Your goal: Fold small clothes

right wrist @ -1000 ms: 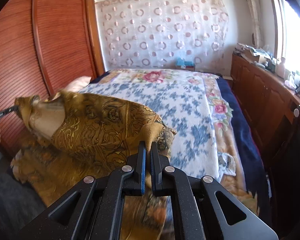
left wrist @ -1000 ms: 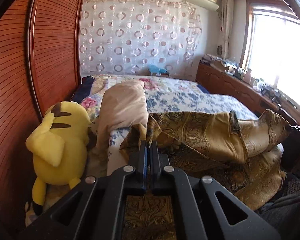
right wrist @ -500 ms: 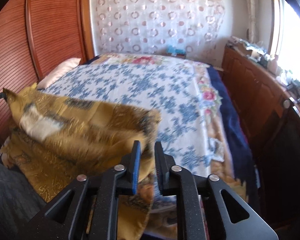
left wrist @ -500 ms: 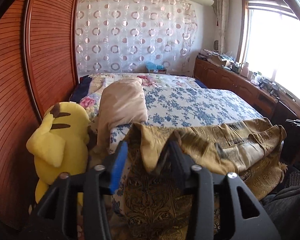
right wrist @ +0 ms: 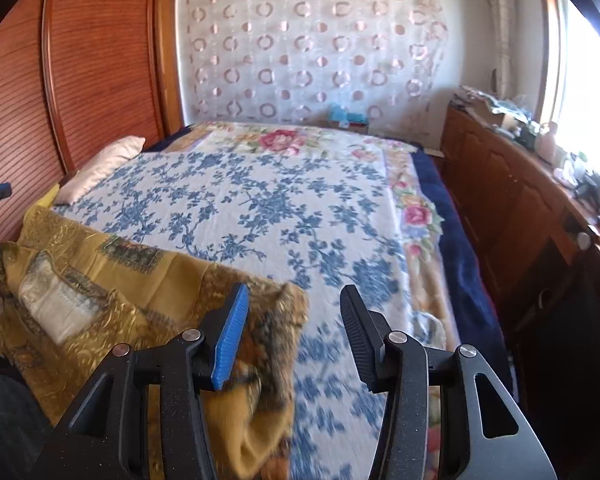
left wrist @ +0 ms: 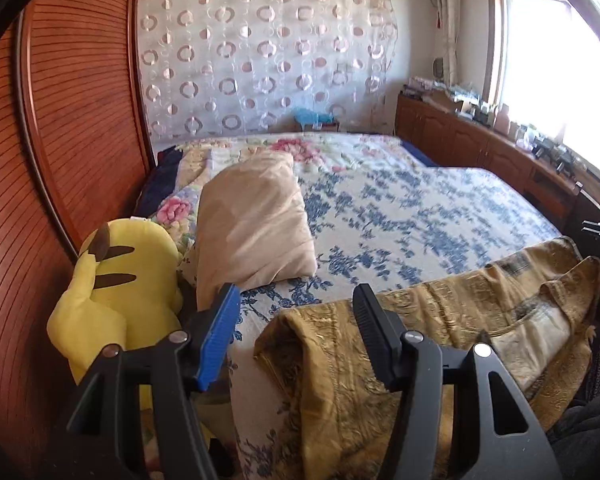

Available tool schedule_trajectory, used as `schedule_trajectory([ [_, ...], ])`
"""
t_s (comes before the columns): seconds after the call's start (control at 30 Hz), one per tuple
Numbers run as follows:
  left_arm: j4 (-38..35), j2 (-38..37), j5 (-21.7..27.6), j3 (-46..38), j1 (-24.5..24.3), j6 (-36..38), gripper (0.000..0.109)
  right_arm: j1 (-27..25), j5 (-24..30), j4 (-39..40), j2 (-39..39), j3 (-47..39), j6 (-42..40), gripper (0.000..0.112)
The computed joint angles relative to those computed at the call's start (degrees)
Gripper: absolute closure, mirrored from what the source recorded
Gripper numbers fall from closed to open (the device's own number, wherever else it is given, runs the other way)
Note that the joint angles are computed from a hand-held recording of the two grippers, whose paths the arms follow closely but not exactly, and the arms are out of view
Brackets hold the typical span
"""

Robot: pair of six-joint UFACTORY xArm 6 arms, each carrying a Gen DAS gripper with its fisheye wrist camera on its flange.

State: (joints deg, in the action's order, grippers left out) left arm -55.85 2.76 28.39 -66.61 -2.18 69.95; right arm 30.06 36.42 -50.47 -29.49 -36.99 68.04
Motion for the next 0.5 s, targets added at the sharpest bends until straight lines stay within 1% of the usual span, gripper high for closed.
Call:
schedule_trajectory([
  [0.13,7.44,4.85,-0.05,-3.35,-0.66,-5.94,0.051,-3.58,-4.91,4.67,5.87,-1.91,-5.23,0.063],
  [0.2,9.96,6.18,0.18,-3.79,-0.65,-7.95,0.051,-4.52,-5.96,6.71,8.60,-2.63,-7.40,0.063],
  [0.33,12.07,7.79,1.40,-3.97,-0.22,-10.37,0.051,-5.46,-6.28,10.20,11.29,-2.97,-10.31,0.062],
  [0.4,11.80,8.09,1.72,-3.72,-0.11,-10.36,0.051,-5.78,-6.93,11.59,11.97,-2.79,-11.01,0.059],
  [0.5,10.55,8.11,3.19,-3.19,0.08,-9.10,0.052,-6.43,-8.51,14.24,12.12,-1.95,-12.62,0.058],
])
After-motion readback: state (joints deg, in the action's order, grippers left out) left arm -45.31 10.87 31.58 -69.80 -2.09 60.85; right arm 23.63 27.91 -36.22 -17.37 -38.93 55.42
